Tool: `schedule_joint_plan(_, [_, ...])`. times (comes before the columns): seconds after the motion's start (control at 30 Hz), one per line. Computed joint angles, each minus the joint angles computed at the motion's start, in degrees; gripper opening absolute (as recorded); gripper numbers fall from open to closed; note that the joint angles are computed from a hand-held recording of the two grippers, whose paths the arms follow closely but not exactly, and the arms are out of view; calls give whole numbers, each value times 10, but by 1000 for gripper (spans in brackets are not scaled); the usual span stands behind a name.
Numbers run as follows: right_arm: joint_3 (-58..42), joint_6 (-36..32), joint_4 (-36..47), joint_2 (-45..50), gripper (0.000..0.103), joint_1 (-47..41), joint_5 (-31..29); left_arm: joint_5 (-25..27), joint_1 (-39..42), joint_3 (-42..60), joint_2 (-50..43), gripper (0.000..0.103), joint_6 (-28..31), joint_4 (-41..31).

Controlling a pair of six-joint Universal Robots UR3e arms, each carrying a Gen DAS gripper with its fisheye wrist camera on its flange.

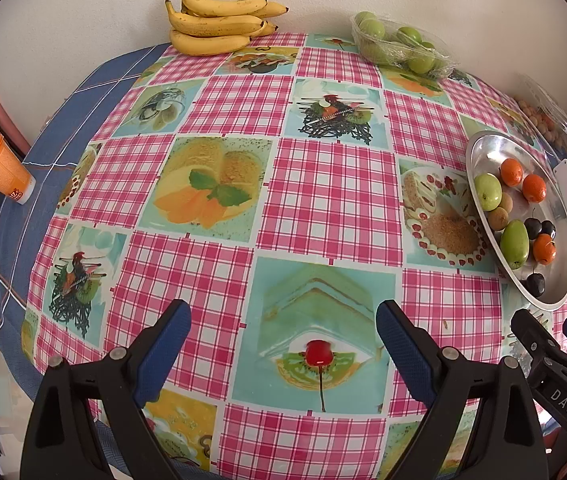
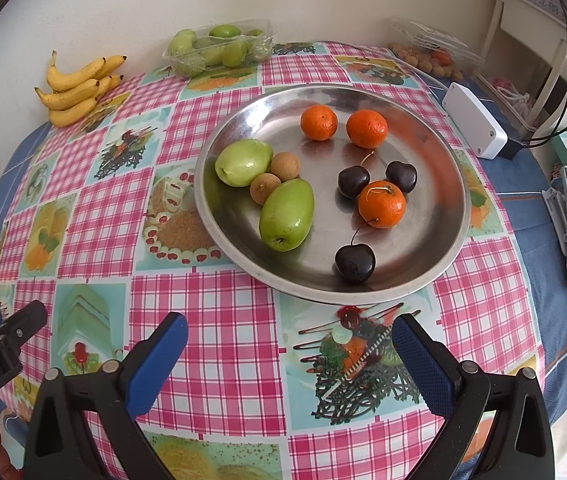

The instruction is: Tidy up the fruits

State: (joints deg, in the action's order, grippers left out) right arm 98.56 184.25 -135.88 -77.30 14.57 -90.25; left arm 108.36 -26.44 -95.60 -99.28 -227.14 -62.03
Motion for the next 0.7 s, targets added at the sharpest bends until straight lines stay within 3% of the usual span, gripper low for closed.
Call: schedule_joint_plan(0.7, [-5, -5, 6, 6, 103, 1, 1, -1, 1, 0, 1, 94, 1, -1])
